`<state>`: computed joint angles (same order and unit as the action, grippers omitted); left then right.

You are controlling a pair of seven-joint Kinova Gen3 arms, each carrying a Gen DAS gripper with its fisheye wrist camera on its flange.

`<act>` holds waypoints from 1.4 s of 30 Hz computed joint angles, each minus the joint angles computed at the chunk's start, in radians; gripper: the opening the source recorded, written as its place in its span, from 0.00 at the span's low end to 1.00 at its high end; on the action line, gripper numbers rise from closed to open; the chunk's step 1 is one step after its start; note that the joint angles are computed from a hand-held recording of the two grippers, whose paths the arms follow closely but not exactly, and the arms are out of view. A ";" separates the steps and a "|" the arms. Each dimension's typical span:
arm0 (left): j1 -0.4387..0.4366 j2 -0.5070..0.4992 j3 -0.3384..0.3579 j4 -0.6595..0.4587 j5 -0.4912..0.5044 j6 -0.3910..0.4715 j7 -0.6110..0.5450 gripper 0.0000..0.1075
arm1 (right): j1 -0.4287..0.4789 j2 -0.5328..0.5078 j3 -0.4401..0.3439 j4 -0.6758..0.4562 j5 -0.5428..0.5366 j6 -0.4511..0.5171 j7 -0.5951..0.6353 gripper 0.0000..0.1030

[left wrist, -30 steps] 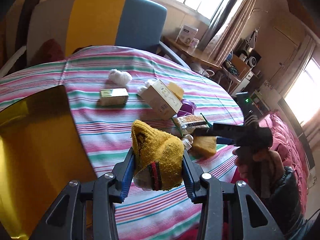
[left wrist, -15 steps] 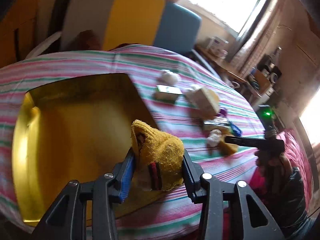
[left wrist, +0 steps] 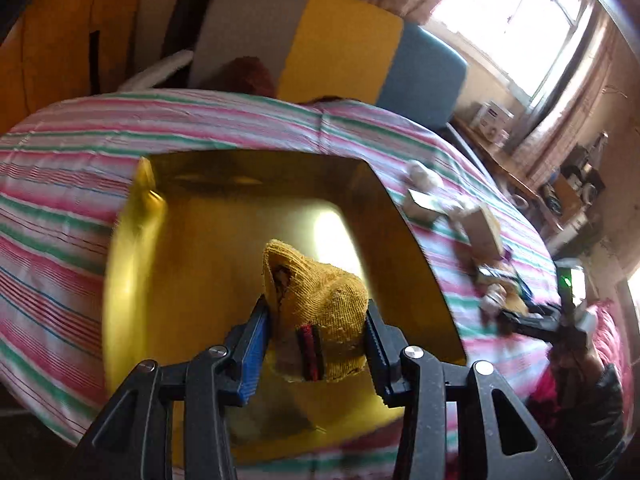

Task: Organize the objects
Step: 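Carry the yellow sock with the left gripper into the gold tray and release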

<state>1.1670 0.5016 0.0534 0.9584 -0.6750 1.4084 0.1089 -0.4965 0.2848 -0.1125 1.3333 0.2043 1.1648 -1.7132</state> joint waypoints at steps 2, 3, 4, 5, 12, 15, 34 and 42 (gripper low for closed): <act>-0.011 -0.018 -0.012 0.028 -0.004 0.023 0.013 0.41 | -0.002 0.001 -0.001 0.000 0.005 0.002 0.008 0.59; -0.023 -0.024 -0.011 0.041 -0.002 0.033 0.013 0.41 | -0.002 0.005 0.000 -0.005 0.006 0.008 0.010 0.59; -0.037 -0.030 -0.010 0.051 0.000 0.041 0.010 0.41 | 0.003 0.010 0.001 -0.013 -0.003 0.015 0.013 0.59; -0.055 -0.042 -0.005 0.070 0.004 0.040 0.000 0.41 | 0.010 0.014 0.002 -0.020 -0.015 0.021 0.017 0.59; -0.186 -0.050 0.025 0.107 0.049 0.031 -0.133 0.41 | 0.032 0.042 0.006 -0.042 -0.064 0.017 0.017 0.62; -0.229 -0.035 0.020 0.106 0.075 0.033 -0.185 0.42 | 0.043 0.049 0.008 -0.051 -0.081 0.017 0.025 0.62; -0.079 0.050 -0.043 -0.065 -0.059 0.261 -0.149 0.76 | 0.033 0.065 0.022 -0.073 -0.047 0.025 0.028 0.67; 0.096 0.214 -0.131 -0.360 -0.147 0.467 -0.166 0.76 | 0.006 0.026 0.011 -0.002 -0.026 -0.003 -0.025 0.67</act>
